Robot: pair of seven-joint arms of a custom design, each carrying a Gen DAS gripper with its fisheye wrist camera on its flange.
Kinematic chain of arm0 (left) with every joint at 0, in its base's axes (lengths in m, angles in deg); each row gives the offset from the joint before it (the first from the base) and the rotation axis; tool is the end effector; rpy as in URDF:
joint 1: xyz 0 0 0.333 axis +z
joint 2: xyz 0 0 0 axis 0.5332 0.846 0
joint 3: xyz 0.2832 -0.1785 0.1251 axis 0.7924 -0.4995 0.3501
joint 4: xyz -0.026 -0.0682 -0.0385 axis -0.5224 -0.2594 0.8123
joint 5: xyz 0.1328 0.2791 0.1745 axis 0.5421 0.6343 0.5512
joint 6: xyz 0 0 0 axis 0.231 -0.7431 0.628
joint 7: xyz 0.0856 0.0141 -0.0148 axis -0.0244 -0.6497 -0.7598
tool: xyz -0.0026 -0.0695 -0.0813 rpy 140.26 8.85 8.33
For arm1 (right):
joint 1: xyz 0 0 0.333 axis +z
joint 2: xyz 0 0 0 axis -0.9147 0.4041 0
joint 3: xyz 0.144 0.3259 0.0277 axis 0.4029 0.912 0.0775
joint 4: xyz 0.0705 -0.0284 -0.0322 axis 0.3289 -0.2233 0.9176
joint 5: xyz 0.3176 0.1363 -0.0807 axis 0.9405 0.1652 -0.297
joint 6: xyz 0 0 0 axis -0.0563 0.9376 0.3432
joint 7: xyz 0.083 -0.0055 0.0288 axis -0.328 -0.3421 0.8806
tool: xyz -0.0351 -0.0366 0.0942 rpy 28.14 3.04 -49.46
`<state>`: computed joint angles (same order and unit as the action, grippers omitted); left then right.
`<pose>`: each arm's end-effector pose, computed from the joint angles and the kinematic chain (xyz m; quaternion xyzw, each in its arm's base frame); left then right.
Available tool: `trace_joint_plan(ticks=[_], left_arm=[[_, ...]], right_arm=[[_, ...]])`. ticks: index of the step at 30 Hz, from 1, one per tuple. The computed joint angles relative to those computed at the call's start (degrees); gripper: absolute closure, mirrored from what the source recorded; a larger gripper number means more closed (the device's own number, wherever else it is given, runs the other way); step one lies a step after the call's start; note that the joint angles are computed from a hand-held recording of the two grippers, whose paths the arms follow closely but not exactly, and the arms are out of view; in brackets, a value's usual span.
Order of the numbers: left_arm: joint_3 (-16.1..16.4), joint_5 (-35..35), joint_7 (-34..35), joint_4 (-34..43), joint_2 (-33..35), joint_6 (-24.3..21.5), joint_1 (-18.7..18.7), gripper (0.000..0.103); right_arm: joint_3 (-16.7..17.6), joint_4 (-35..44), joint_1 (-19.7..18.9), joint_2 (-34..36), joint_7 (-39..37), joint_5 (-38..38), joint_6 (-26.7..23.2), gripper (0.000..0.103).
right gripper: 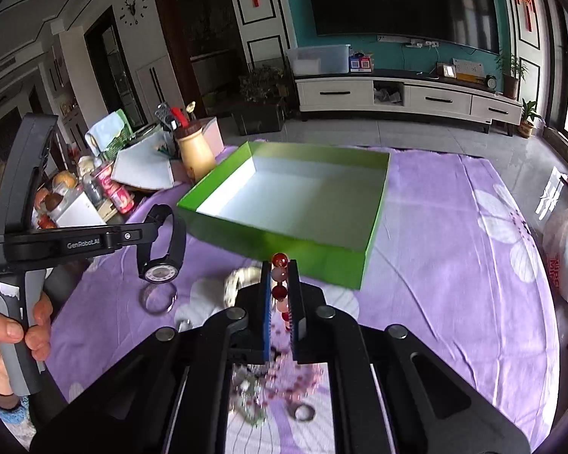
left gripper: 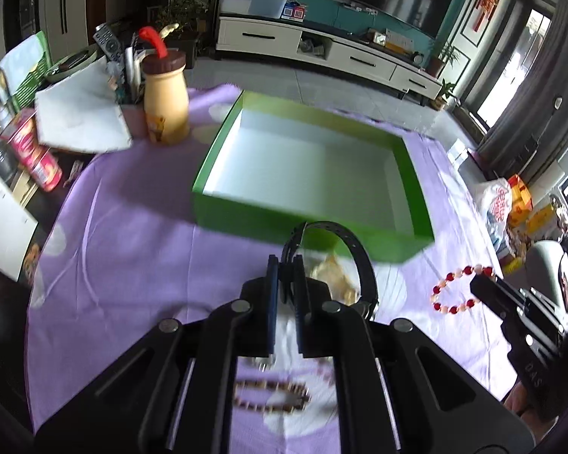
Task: Organize jewelry
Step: 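Carry both items into the green box and open both tools to release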
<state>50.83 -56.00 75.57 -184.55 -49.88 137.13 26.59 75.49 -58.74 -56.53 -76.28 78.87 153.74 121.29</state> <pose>0.6259 -0.1526 0.4437 -0.6760 0.6613 -0.2935 0.1400 0.5662 0.1089 0.4759 -0.7093 0.5619 -0.1686 0.3908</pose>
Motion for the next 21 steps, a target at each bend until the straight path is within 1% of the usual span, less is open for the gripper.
trace_joint_plan(ticks=[5,10,14,16,19,21], left_arm=[[2.81,3.08,-2.87,9.31,5.03,-3.34,-2.56,0.096],[5.11,6.46,-6.25,18.17,10.21,-7.08,-4.77,0.096],[5.54,8.11,-7.67,25.48,14.96,-10.13,-5.34,0.096],[5.78,8.70,-8.38,29.65,17.70,-12.47,-5.63,0.095],[6.18,9.64,-9.28,34.34,21.09,-15.07,-6.18,0.094],[5.97,10.00,-9.31,37.48,23.38,-17.08,-6.25,0.092]], right_arm=[[0.14,5.70,-0.78,3.79,2.70,-3.00,-0.56,0.096],[-0.58,11.32,-0.75,9.12,11.45,-12.80,0.27,0.096],[-0.44,15.36,-1.71,13.00,17.18,-18.17,-0.50,0.096],[-0.28,16.68,-2.23,14.52,19.67,-20.74,-1.00,0.096],[-0.61,18.52,-2.37,16.78,23.85,-25.38,-2.09,0.096],[-0.18,19.37,-3.08,17.93,25.99,-27.58,-3.14,0.096]])
